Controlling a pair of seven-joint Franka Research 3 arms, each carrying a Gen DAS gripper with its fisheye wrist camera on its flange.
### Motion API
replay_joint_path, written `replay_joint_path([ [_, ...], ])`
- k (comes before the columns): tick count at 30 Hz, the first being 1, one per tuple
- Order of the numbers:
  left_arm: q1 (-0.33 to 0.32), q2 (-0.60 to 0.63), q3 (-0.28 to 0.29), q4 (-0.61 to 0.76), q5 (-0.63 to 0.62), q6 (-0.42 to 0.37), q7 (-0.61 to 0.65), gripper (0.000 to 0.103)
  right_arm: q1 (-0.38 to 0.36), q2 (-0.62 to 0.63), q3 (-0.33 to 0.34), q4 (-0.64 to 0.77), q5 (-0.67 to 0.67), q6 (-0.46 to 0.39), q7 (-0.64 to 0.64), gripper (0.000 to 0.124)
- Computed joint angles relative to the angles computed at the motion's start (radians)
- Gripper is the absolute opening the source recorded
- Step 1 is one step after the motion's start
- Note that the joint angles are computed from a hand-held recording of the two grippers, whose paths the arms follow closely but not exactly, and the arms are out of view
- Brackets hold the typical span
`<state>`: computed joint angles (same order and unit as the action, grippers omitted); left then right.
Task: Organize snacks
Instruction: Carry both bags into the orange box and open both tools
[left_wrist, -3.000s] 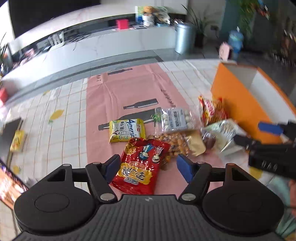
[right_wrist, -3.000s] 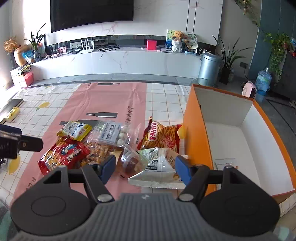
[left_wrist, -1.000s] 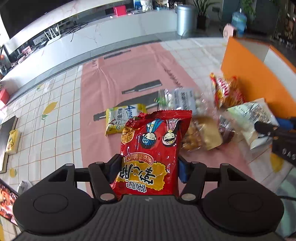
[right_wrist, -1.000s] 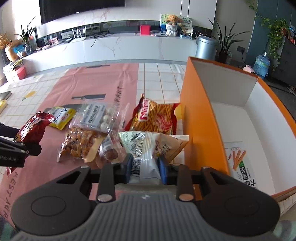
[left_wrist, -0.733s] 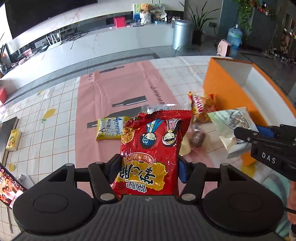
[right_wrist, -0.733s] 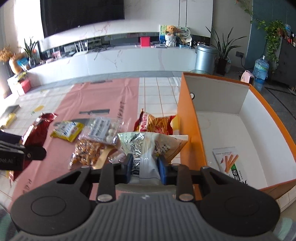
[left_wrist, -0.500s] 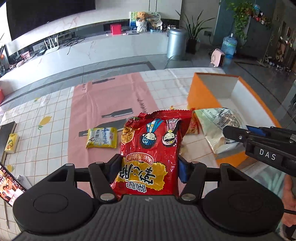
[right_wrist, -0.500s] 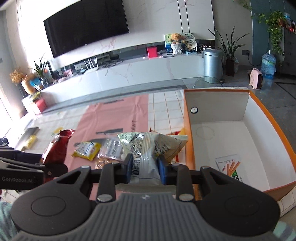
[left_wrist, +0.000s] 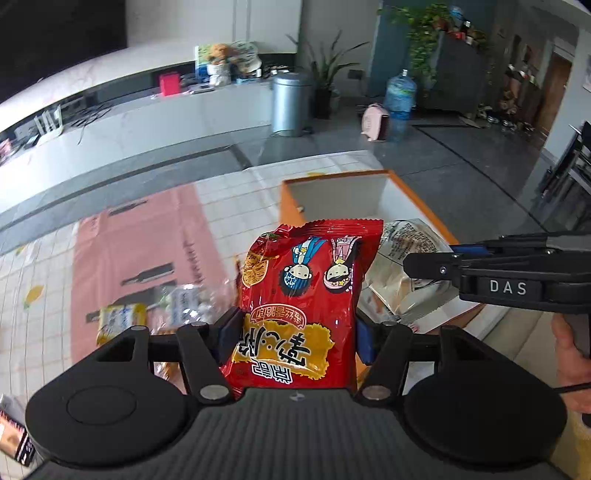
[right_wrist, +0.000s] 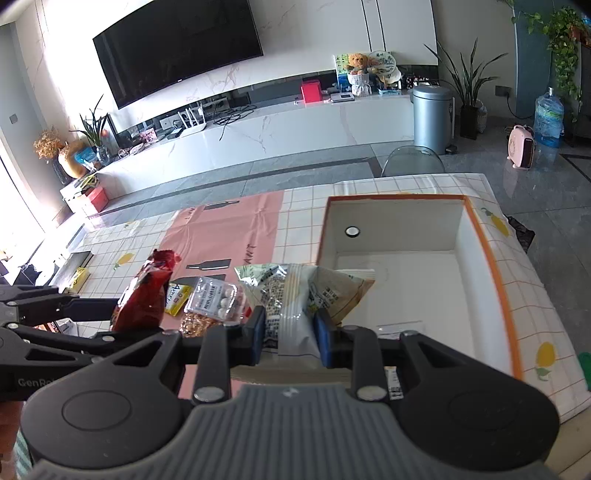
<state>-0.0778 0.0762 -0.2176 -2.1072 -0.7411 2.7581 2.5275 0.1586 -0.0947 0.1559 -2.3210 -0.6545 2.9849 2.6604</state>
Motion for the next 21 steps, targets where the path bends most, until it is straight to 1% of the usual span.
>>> replay_joint_path([
  [2, -0.017, 0.012, -0.012, 0.012, 0.031, 0.010, -0.008, 0.070, 0.003, -0.027, -0.019, -0.013, 0.048, -0.025, -0.077, 0.026],
  [5, -0.036, 0.047, -0.032, 0.044, 0.088, -0.003, -0.025, 0.070, -0.016, -0.047, -0.029, -0.022, 0.085, -0.065, -0.167, 0.026],
  [8, -0.059, 0.084, -0.050, 0.075, 0.196, -0.008, -0.071, 0.070, -0.020, -0.045, -0.056, -0.028, 0.169, -0.094, -0.312, 0.026],
  [11, -0.073, 0.125, -0.066, 0.116, 0.311, -0.032, -0.104, 0.070, -0.001, -0.035, -0.099, -0.036, 0.332, -0.103, -0.524, 0.026],
  [13, -0.076, 0.145, -0.080, 0.131, 0.366, -0.032, -0.110, 0.070, 0.016, -0.023, -0.131, -0.035, 0.478, -0.116, -0.693, 0.026],
  [16, -0.085, 0.180, -0.093, 0.158, 0.453, -0.030, -0.118, 0.070, 0.022, 0.003, -0.157, -0.021, 0.654, -0.135, -0.898, 0.026],
  [19, -0.089, 0.232, -0.103, 0.201, 0.536, -0.038, -0.119, 0.069, 0.018, 0.044, -0.167, 0.009, 0.802, -0.164, -1.067, 0.026],
  [21, -0.091, 0.267, -0.105, 0.237, 0.588, -0.055, -0.127, 0.066, 0.007, 0.071, -0.162, 0.027, 0.826, -0.173, -1.112, 0.026],
])
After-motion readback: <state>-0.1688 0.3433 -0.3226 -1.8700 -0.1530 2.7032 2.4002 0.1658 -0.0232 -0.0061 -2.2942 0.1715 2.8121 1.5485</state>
